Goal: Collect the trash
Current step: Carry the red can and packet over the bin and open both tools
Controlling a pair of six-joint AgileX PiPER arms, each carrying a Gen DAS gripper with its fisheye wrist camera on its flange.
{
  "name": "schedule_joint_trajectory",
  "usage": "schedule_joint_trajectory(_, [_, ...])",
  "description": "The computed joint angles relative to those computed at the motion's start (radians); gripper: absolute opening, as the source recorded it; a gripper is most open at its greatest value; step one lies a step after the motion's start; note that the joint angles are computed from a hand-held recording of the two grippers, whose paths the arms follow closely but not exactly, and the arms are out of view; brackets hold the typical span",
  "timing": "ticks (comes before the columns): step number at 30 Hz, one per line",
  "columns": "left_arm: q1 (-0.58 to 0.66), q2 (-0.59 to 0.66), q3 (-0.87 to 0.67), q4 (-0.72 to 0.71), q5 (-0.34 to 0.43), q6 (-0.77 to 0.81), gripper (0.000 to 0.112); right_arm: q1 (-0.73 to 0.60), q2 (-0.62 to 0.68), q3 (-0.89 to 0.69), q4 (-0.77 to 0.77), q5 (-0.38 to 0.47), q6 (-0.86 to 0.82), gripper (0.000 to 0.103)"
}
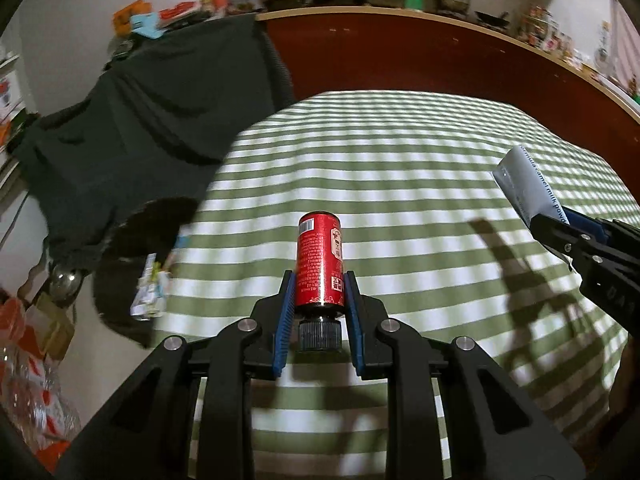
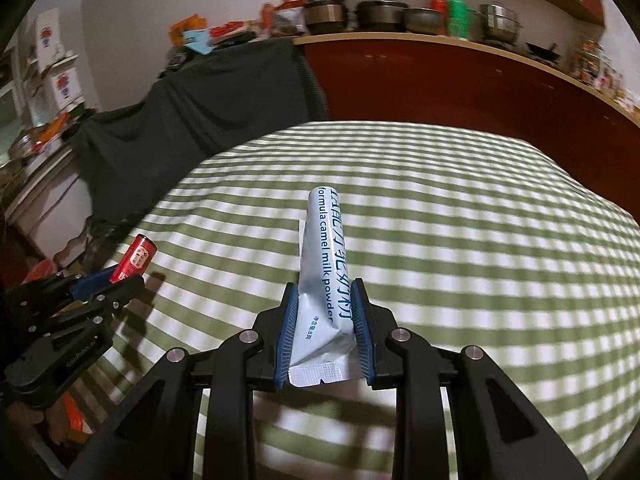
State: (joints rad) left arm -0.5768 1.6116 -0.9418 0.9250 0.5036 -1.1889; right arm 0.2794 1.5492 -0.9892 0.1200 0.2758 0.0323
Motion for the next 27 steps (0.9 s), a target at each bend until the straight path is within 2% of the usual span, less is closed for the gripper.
schedule_joint_trajectory(6, [0.189, -0.083, 0.077, 0.003, -0.039, 0.062, 0.023, 0.142, 0.122, -0.180, -0.095, 0.032, 0.107, 0.028])
schedule_joint_trajectory(11, [0.331, -0.100, 0.088, 0.009, -0.076, 0.103, 0.023, 0.224, 0.242, -0.368, -0.103, 0.083, 0.115, 0.028])
schedule_joint_trajectory(19, [0.513, -0.055, 0.046, 0.034, -0.136, 0.129, 0.023, 0.303, 0.432, -0.665, -0.090, 0.191, 0.101, 0.028])
schedule_joint_trajectory(23, [0.562, -0.028, 0.037, 0.123, -0.150, 0.059, 0.023, 0.334, 0.520, -0.800, -0.095, 0.247, 0.108, 0.028])
schedule_joint_trajectory(27, [0.608, -0.001, 0.024, 0.122, -0.177, 0.067, 0.023, 0.363, 0.588, -0.904, -0.109, 0.292, 0.117, 0.028])
